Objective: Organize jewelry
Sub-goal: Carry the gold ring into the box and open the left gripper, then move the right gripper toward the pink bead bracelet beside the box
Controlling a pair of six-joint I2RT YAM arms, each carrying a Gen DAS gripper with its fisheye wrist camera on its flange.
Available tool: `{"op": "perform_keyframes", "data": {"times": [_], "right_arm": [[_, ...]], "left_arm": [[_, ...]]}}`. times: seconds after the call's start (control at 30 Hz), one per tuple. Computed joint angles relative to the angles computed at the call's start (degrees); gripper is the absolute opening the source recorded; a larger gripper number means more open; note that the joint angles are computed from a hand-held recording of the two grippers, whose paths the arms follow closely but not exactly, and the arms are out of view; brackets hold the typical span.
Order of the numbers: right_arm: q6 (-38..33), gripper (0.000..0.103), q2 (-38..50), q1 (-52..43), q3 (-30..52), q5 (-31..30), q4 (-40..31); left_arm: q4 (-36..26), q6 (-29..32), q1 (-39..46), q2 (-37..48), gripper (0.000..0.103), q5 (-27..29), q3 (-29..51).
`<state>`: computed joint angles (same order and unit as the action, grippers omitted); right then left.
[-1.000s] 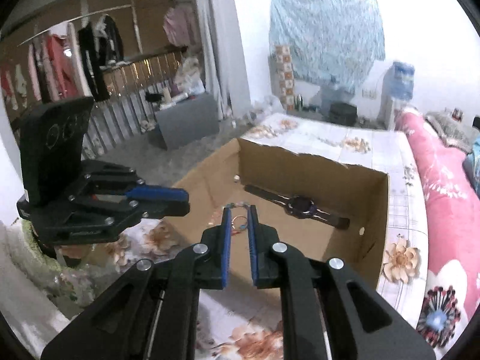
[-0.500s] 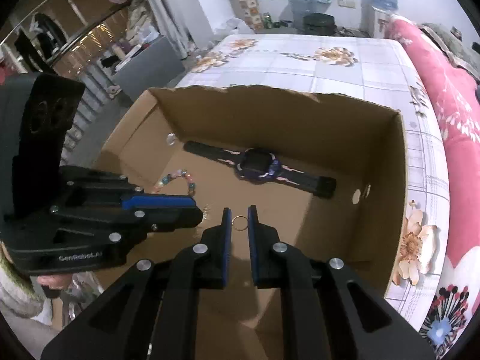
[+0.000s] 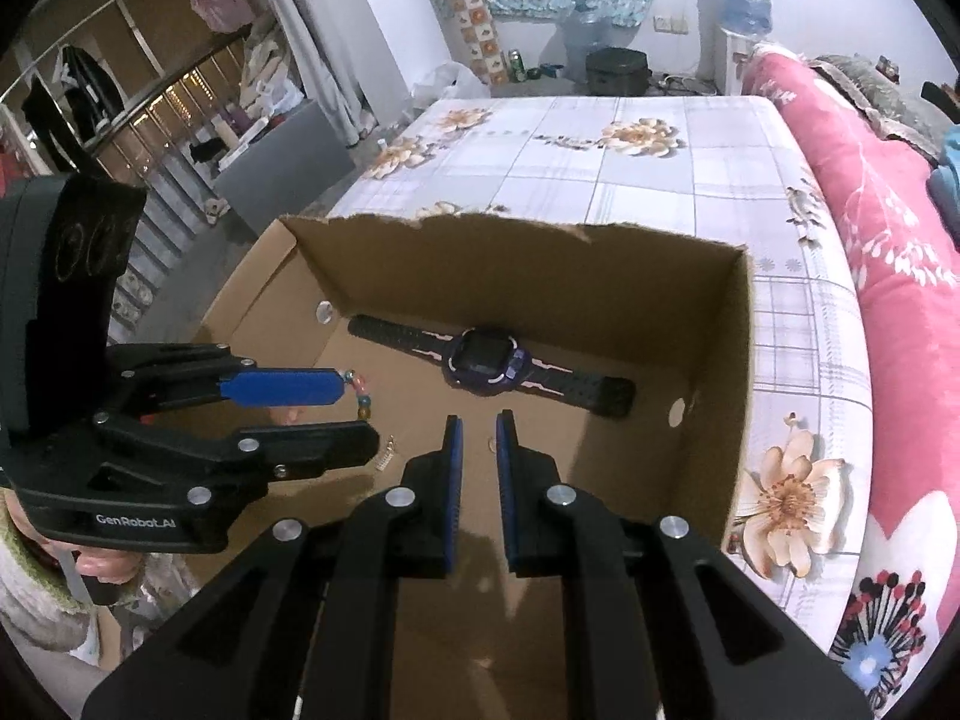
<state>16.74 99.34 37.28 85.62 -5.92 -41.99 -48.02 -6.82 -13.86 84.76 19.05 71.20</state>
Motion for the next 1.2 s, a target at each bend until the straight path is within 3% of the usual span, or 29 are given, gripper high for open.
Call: {"op": "perform_keyframes", "data": {"times": [0.17, 0.3, 0.4, 0.57, 0.7, 0.77, 0.87, 0.93, 0.97, 1.07, 1.2], "right_arm": [[1.11, 0.014, -5.49, 0.40, -3.60, 0.05, 1.68], [2.89, 0.028, -16.11, 1.88, -11.30, 1.64, 5.57], [4.21, 0.036, -26.03, 5.53, -18.28, 6.03, 7.73], [6.72, 0.039, -38.87, 15.34, -26.65, 17.41, 6.92], [13.31, 0.039, -46.05, 23.40, -33.07, 23.45, 5.27], [17.45, 0.039, -47.68, 26.77, -35.97, 25.92, 4.80], [23.99, 0.039, -48.15, 30.04, -41.22, 27.43, 5.78], [28.34, 0.039, -45.85, 31.72, -43.57, 29.09, 5.54], [29.82, 0.039, -44.82, 32.00, -44.59, 29.13, 5.94], [32.93, 0.039, -41.44, 31.96, -47.25, 28.60, 8.03], [34.77, 0.039, -38.29, 30.64, -49.37, 26.62, 11.97]], "left_arm": [[-0.52, 1.22, 0.24, -5.50, 0.051, -0.29, -1.93], [-0.24, 2.25, 0.91, -15.40, 0.064, -0.15, -6.29], [-1.71, 3.67, 2.12, -26.32, 0.073, 1.74, -10.73], [-7.42, 7.52, 5.65, -41.50, 0.084, 6.70, -16.70], [-12.15, 7.71, 9.94, -47.27, 0.087, 12.81, -22.11], [-12.06, 5.29, 9.04, -50.41, 0.088, 12.23, -26.49], [-8.26, -0.70, 3.88, -54.38, 0.089, 8.66, -34.15], [-4.60, -5.99, -3.67, -55.23, 0.089, 2.15, -38.21], [-2.01, -9.54, -9.47, -55.10, 0.089, -3.71, -40.61], [3.23, -14.93, -22.79, -50.28, 0.089, -17.62, -44.24], [9.81, -17.04, -31.49, -42.98, 0.089, -25.17, -46.10]]}}
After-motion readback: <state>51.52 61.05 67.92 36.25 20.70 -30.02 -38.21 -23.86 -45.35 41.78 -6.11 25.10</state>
